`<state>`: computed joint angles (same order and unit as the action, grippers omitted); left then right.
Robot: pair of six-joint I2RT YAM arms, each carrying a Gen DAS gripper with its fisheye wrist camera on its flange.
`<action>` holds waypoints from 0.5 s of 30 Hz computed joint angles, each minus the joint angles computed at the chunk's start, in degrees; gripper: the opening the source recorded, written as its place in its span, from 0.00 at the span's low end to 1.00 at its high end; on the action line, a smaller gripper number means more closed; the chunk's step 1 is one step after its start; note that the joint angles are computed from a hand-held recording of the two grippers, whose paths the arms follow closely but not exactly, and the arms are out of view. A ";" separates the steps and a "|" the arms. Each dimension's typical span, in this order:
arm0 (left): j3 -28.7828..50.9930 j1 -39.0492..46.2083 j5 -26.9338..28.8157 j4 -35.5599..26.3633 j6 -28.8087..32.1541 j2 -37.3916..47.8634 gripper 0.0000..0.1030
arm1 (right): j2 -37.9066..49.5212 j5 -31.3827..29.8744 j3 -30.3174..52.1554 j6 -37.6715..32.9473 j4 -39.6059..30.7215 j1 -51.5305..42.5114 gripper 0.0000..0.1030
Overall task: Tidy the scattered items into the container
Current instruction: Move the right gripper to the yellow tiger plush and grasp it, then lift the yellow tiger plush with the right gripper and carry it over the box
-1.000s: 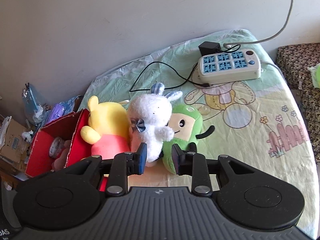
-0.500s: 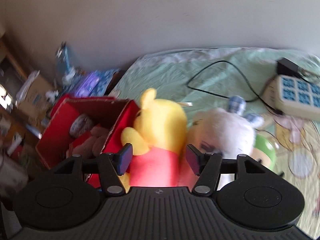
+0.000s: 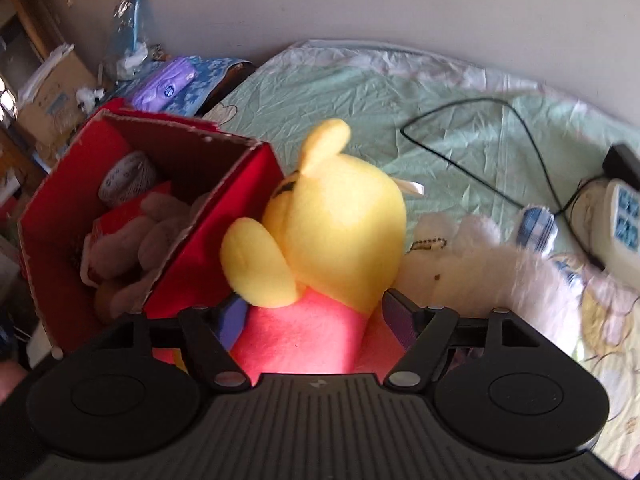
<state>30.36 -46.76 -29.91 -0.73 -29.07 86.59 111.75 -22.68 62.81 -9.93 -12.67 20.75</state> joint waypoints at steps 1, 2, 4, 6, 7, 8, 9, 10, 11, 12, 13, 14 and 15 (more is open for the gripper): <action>0.34 0.06 0.22 0.65 0.43 0.79 0.93 | 0.51 -0.50 0.24 0.64 0.16 -0.62 0.68; 0.66 0.18 0.36 1.18 0.73 1.46 0.93 | 0.24 -0.99 -0.06 0.83 0.28 -1.04 0.58; 0.87 0.73 0.97 1.89 1.30 1.75 0.93 | -0.11 -4.23 0.35 0.52 -2.23 -2.81 0.45; 0.52 1.56 2.17 2.50 1.85 1.08 0.93 | -0.62 -6.22 -0.42 0.29 -2.65 -4.89 0.38; 0.29 2.10 2.84 2.88 2.06 0.61 0.93 | -0.54 -7.59 -0.53 -0.17 -3.16 -6.12 0.37; 0.21 2.76 3.53 3.26 2.37 0.27 0.93 | -0.53 -8.94 -0.61 -0.62 -3.82 -7.27 0.35; 0.32 3.45 3.99 3.67 2.73 0.21 0.93 | -0.66 -9.91 -0.81 -0.90 -4.25 -8.12 0.34; 0.76 4.17 4.24 3.98 3.14 0.63 0.93 | -0.89 -10.53 -1.09 -1.26 -4.53 -8.75 0.33; 1.43 4.99 4.51 4.40 3.76 1.46 0.93 | -1.17 -10.93 -1.45 -1.46 -4.66 -9.17 0.33; 1.71 5.73 4.78 5.61 4.48 2.29 0.93 | -1.18 -11.35 -1.44 -1.51 -4.85 -9.49 0.33; 1.74 6.57 5.08 7.32 5.10 3.12 0.93 | -1.29 -11.79 -1.61 -1.42 -4.88 -9.80 0.32; 2.12 7.56 5.76 8.47 5.41 4.10 0.93 | -1.13 -12.46 -1.44 -1.28 -5.13 -10.31 0.31; 2.63 8.35 6.62 8.89 5.84 4.71 0.92 | -0.78 -13.20 -1.17 -1.00 -5.33 -10.87 0.28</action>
<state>32.99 -38.41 -23.29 8.16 -23.23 91.30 110.97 -35.89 61.64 -10.92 -18.00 9.88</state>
